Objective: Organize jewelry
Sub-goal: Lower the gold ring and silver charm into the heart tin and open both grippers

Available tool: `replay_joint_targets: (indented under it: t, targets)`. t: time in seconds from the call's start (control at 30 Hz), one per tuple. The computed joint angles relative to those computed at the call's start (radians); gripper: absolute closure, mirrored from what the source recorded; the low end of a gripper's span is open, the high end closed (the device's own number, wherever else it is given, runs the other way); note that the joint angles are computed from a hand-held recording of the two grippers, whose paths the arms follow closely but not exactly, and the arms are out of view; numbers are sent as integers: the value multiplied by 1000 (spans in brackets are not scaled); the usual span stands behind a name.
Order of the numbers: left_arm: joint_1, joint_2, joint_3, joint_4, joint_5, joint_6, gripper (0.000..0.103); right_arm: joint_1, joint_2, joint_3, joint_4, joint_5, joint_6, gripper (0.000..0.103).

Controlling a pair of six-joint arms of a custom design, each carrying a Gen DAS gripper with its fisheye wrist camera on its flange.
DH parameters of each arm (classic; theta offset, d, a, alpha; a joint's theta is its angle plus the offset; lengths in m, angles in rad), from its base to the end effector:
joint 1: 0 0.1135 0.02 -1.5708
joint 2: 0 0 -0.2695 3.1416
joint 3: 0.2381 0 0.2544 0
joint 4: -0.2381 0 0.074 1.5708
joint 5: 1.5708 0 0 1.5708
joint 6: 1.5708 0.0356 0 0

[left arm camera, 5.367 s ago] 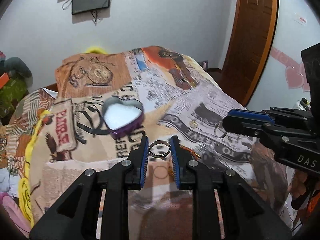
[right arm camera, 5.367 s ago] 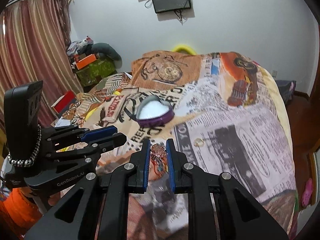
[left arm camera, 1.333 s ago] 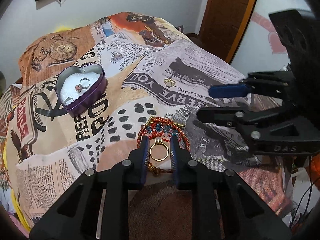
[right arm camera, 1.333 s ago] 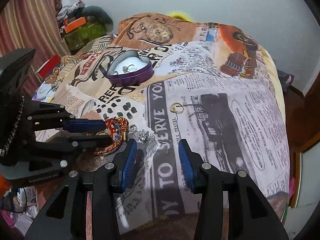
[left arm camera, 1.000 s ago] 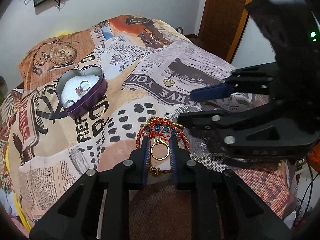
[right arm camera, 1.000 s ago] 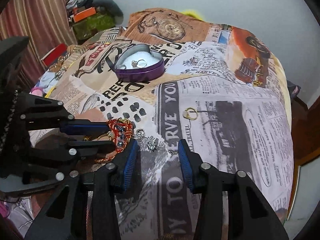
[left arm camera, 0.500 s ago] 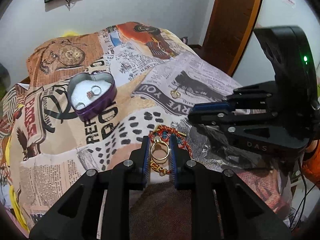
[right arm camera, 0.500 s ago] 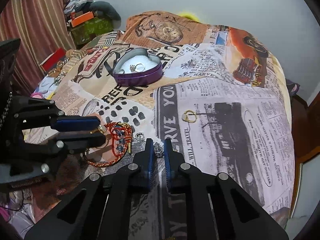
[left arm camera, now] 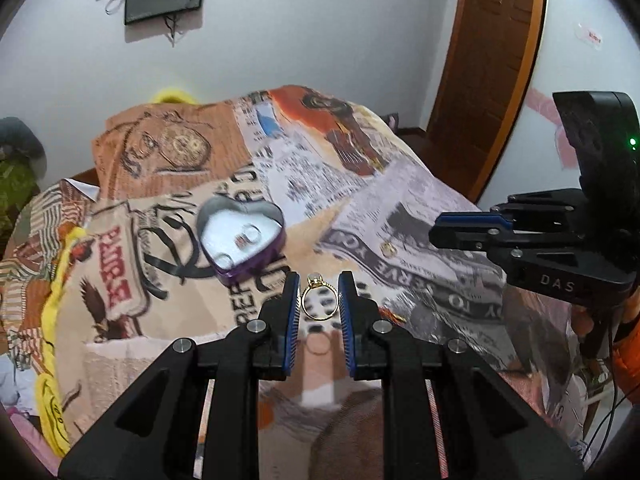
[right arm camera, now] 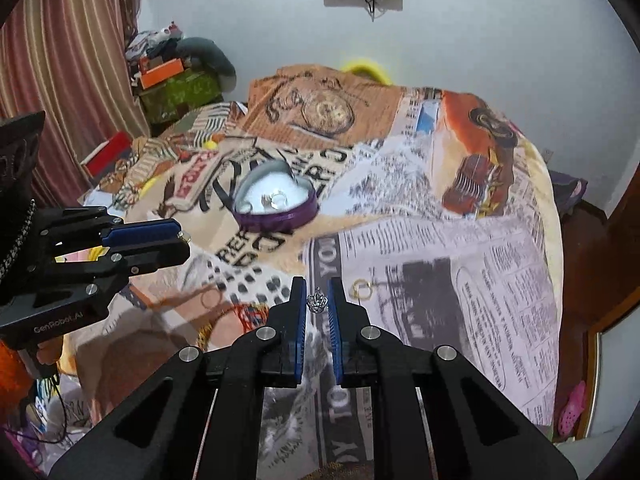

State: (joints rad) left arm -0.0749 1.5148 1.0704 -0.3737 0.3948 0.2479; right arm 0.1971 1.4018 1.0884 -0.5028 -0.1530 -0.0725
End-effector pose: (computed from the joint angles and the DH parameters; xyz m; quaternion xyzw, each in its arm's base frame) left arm 0.3250 -0.0381 0.2525 0.2177 0.8885 -0.1506 0.3748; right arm 0.2962 0.0647 0.2805 -0.1525 0.9148 0.0938 0.3622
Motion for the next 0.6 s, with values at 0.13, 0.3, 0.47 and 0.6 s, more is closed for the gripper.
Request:
replay_joint_targets:
  t: [0.13,0.3,0.47,0.6]
  targets:
    - [19,8,29,5,-5,-1,85,14,20,32,14,0,12,93]
    - [40,39,77,9,-7,-4,85,32,82,104,26,-6,25,93]
    - [51,100,138,10,-16,-18,85,48,143,180,39,-10,34,93]
    - [53,161,187,22,-36,-32,85,60,203,248,43,-15,41,93]
